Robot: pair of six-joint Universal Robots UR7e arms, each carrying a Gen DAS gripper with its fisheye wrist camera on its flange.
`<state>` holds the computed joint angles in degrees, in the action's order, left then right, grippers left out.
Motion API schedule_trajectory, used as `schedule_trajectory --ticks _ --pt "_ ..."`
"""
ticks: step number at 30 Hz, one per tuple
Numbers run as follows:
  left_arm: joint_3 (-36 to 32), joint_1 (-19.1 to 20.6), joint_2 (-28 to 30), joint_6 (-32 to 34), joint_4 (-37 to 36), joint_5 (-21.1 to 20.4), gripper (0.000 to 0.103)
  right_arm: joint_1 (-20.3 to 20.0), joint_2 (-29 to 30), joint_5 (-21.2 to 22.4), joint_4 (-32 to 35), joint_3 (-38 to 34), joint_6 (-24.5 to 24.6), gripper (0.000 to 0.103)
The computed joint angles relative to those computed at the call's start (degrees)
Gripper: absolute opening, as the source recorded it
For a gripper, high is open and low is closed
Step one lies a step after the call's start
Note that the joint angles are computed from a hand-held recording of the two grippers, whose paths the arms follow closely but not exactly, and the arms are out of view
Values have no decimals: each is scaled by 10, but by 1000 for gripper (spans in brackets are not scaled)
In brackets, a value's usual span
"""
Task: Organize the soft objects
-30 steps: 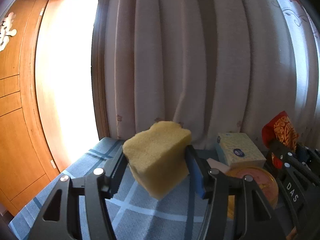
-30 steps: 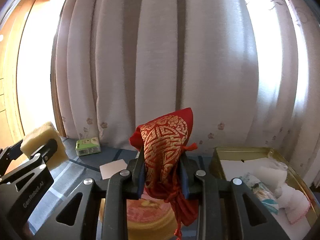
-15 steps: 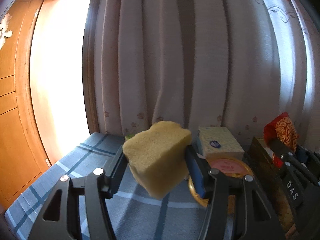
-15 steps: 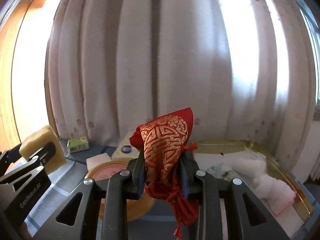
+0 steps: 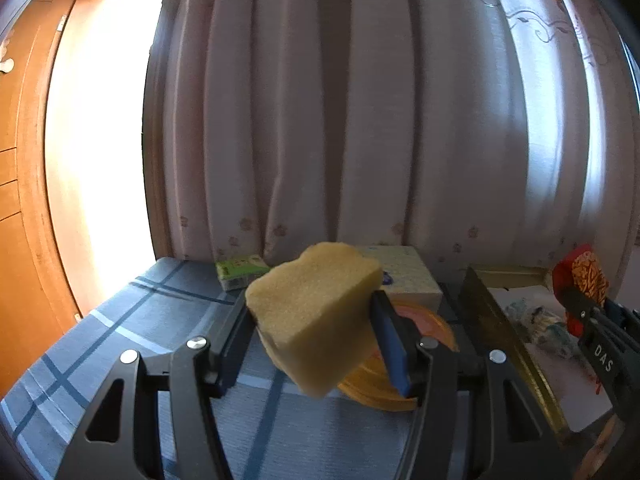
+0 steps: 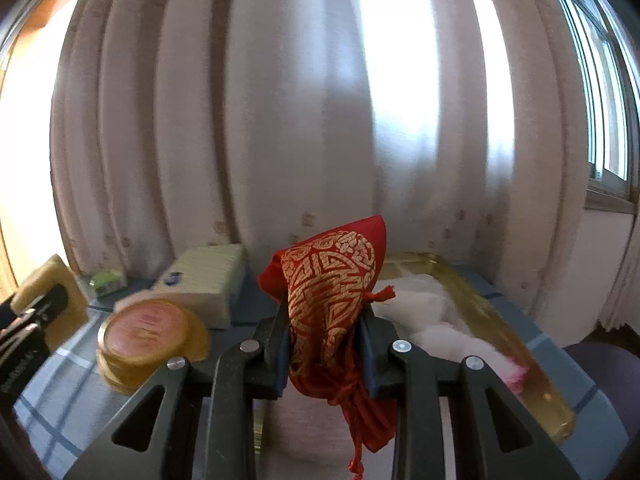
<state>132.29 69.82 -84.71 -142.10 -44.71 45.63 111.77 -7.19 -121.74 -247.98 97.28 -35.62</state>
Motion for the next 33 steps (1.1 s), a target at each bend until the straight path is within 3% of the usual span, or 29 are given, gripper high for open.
schedule_trajectory --ticks 7,33 --pt "-23 -7 29 -79 69 24 58 -13 -17 -30 -22 14 -33 31" --pt "-71 -106 132 -89 108 38 58 -52 -80 -46 -23 49 -72 31"
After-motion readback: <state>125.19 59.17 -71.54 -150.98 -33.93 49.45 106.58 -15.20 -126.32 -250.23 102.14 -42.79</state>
